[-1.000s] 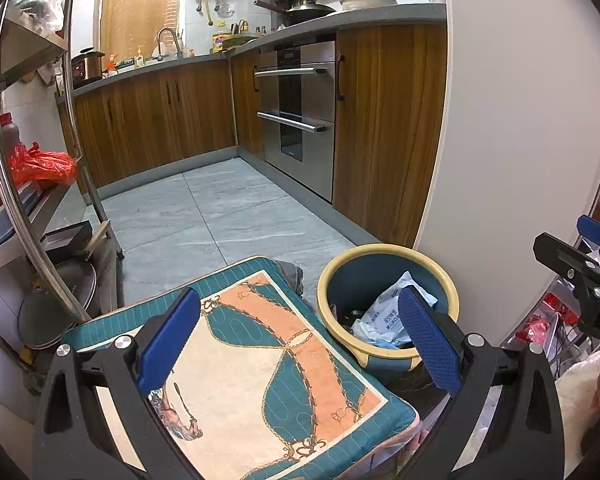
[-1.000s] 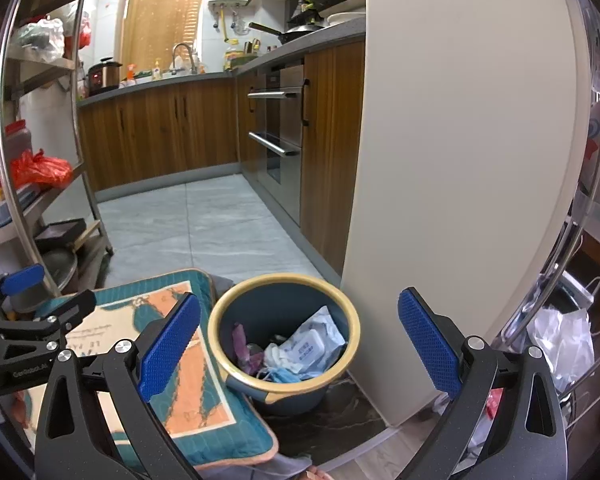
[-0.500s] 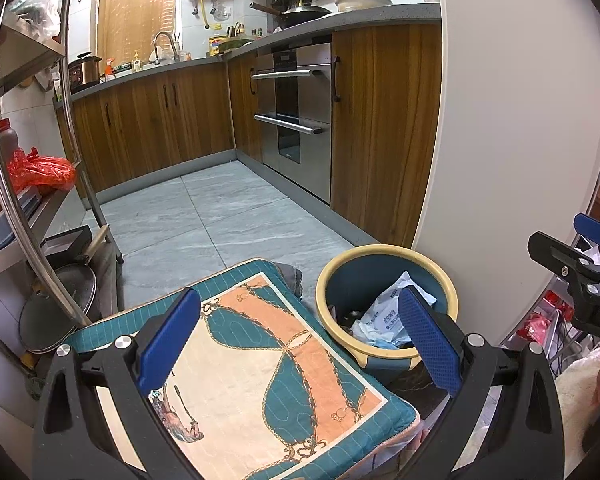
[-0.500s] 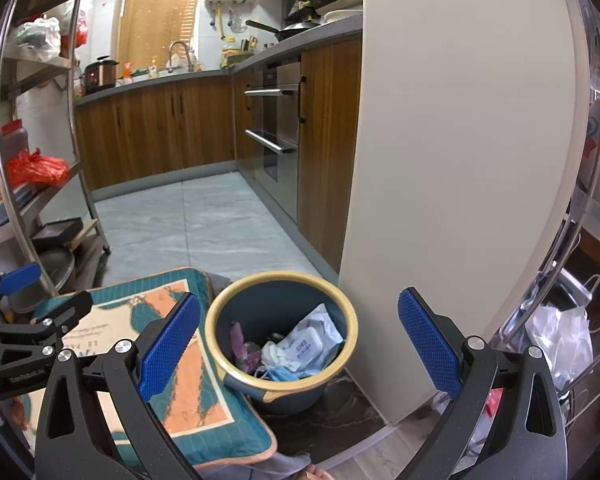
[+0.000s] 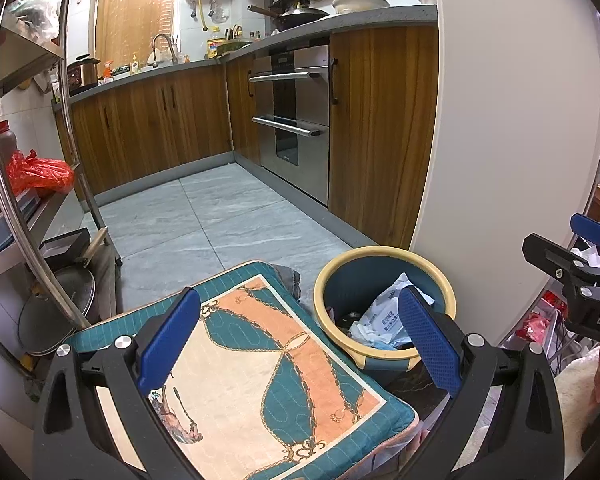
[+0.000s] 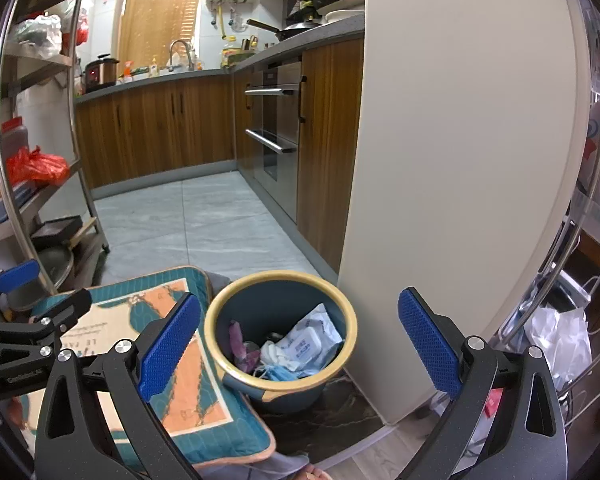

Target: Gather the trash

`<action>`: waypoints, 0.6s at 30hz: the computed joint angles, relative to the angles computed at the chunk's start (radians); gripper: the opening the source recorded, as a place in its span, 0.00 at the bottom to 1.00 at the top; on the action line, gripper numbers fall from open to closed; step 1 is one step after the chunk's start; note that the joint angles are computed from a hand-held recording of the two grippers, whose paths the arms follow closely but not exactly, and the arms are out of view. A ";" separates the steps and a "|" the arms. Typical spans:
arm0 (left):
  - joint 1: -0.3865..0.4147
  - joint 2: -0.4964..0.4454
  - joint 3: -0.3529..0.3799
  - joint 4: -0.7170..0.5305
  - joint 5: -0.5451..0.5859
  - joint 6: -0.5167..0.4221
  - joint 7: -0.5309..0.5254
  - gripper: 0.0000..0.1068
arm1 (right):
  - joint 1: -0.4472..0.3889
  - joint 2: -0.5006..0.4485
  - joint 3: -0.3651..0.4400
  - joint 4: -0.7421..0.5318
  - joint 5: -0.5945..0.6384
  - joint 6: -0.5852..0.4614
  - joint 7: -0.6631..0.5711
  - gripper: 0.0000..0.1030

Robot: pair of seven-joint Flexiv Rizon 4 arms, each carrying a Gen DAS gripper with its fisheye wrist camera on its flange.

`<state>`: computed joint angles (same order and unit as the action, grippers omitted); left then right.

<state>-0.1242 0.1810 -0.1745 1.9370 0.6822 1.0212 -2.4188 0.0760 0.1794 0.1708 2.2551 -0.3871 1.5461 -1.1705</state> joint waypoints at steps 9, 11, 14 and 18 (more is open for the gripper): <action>0.001 0.002 -0.001 0.002 -0.004 0.001 0.002 0.91 | -0.001 0.000 0.001 -0.001 -0.001 -0.001 0.001 0.95; 0.000 0.002 0.000 0.004 -0.006 0.005 0.004 0.91 | 0.001 0.000 0.000 -0.001 0.002 -0.001 -0.002 0.95; -0.003 -0.001 0.005 0.007 -0.022 0.019 0.019 0.91 | 0.003 0.000 -0.003 -0.003 0.007 -0.003 -0.006 0.95; 0.000 -0.001 -0.003 0.003 -0.008 0.013 0.013 0.91 | 0.004 -0.001 -0.002 -0.004 0.008 -0.003 -0.010 0.95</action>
<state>-0.1244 0.1797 -0.1776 1.9398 0.6744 1.0339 -2.4057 0.0800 0.1784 0.1686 2.2510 -0.3789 1.5431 -1.1803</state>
